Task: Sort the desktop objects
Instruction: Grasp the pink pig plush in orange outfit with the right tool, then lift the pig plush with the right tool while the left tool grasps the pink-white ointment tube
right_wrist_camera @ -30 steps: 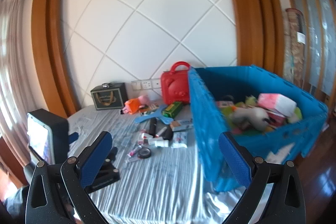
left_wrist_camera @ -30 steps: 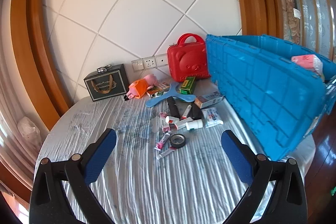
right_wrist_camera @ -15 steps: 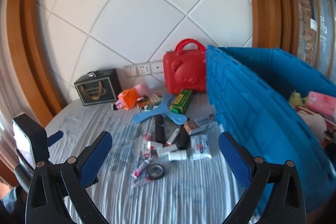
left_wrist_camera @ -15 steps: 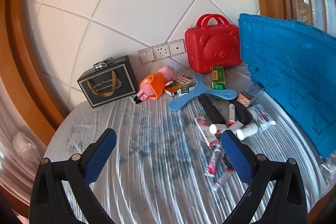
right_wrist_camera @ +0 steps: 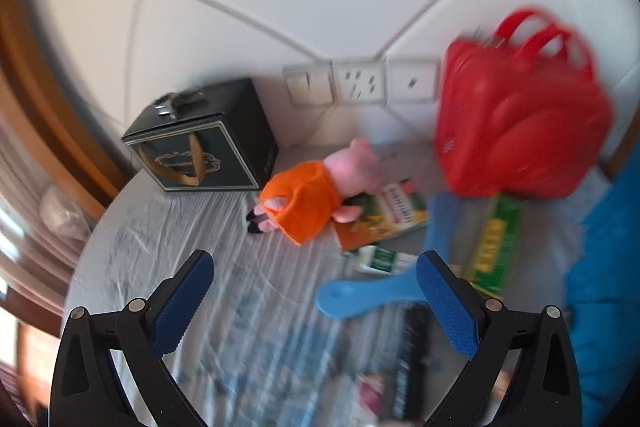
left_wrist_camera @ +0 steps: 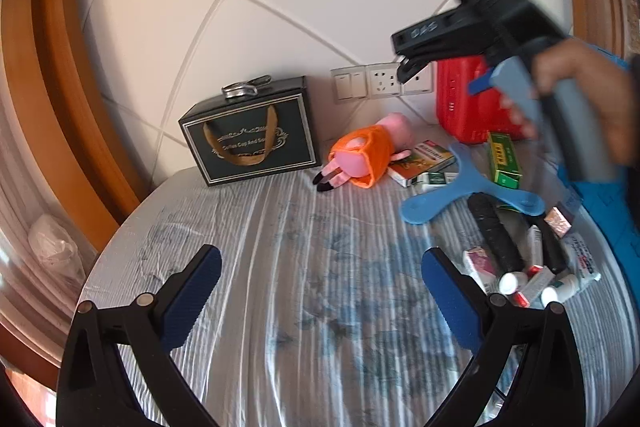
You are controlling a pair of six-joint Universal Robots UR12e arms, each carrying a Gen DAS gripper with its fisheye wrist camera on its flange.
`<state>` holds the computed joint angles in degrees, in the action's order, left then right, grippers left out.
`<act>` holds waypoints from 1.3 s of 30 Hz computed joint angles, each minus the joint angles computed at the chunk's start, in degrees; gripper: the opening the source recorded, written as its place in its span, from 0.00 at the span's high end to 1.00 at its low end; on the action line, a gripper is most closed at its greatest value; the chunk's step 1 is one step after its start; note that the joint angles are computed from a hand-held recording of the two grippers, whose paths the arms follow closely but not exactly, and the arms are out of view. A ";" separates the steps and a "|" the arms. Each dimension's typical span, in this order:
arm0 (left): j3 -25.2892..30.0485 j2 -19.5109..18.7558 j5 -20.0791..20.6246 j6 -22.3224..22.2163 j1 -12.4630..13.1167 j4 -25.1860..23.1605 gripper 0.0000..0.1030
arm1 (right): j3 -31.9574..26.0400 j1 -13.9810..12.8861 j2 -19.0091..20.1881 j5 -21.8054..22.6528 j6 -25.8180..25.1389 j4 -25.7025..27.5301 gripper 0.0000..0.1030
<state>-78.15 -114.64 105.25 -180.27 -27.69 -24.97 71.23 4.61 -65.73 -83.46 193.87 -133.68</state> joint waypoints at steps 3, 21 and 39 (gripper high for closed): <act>-0.27 -0.76 -0.89 0.69 0.98 0.85 0.01 | -8.17 -0.98 7.71 4.54 6.05 6.10 0.00; 1.00 -5.20 -4.64 -0.06 4.64 1.18 0.01 | -14.39 -2.38 19.17 20.97 5.09 3.75 0.31; -2.42 -3.18 -26.63 17.00 0.84 0.49 0.01 | 31.15 -7.49 -29.07 3.12 -4.28 -13.00 0.33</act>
<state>-80.57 -117.82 78.62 -163.27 -26.86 -24.49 102.38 -2.88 -94.80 -80.33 189.59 -146.68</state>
